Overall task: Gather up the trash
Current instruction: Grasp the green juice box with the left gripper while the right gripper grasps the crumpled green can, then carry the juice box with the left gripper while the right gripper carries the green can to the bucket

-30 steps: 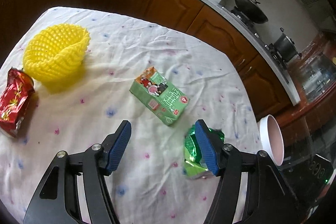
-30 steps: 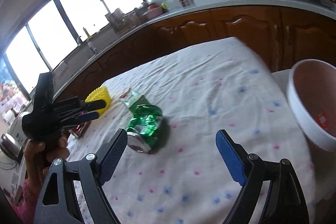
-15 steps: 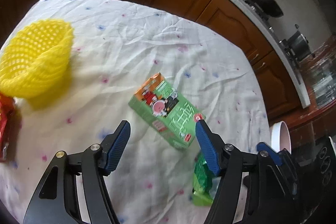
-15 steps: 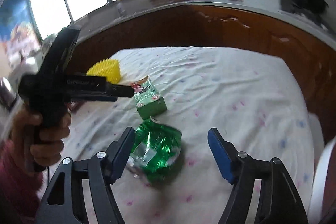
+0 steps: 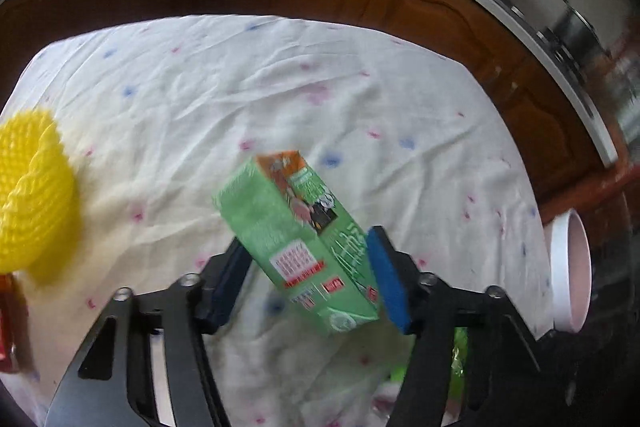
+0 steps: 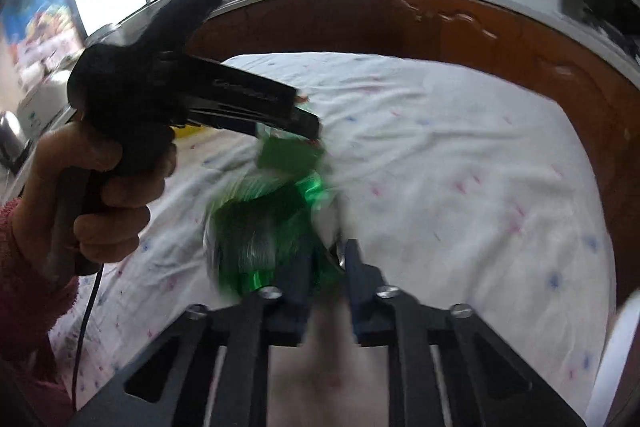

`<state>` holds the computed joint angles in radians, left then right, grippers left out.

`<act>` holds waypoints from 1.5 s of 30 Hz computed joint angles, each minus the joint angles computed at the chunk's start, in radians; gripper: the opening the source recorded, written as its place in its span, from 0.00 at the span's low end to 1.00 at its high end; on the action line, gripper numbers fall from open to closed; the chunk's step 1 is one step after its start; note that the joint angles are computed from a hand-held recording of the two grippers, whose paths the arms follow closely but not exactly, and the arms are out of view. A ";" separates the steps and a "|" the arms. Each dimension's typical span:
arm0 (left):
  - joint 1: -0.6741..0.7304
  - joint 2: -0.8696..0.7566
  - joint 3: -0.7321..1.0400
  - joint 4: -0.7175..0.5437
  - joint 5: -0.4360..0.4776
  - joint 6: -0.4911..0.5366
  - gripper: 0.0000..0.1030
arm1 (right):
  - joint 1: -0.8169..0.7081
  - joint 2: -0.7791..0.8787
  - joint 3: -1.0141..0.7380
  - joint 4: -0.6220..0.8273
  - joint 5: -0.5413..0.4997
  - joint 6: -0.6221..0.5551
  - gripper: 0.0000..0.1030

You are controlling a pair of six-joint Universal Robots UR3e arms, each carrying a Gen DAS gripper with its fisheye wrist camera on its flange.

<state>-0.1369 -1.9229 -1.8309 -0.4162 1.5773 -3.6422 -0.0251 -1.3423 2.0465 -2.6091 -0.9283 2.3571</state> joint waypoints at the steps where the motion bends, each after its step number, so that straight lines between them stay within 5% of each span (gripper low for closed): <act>1: -0.006 0.003 -0.004 0.009 -0.011 0.018 0.47 | -0.030 -0.027 0.031 0.005 0.007 -0.001 0.11; 5: -0.022 0.018 -0.030 0.038 -0.037 0.052 0.29 | -0.157 -0.154 0.151 0.056 0.047 -0.028 0.11; 16: -0.133 0.140 -0.183 0.199 -0.046 0.023 0.29 | -0.494 -0.490 0.351 0.338 0.174 -0.147 0.11; 27: -0.293 0.143 -0.146 0.200 -0.014 -0.021 0.29 | -0.655 -0.674 0.393 0.557 0.210 -0.287 0.11; 39: -0.322 0.141 -0.162 0.187 0.005 -0.050 0.29 | -0.564 -0.631 0.427 0.419 0.125 -0.219 0.20; 41: -0.325 0.147 -0.164 0.184 0.010 -0.054 0.29 | -0.527 -0.594 0.444 0.314 0.110 -0.167 0.38; 42: -0.328 0.151 -0.166 0.183 0.014 -0.056 0.29 | -0.509 -0.567 0.446 0.271 0.102 -0.146 0.40; 43: -0.331 0.153 -0.167 0.183 0.018 -0.058 0.29 | -0.499 -0.547 0.452 0.238 0.098 -0.133 0.39; 44: -0.336 0.155 -0.164 0.182 0.022 -0.060 0.29 | -0.487 -0.526 0.467 0.175 0.088 -0.108 0.24; 45: -0.342 0.154 -0.158 0.178 0.027 -0.061 0.29 | -0.484 -0.523 0.479 0.145 0.083 -0.100 0.20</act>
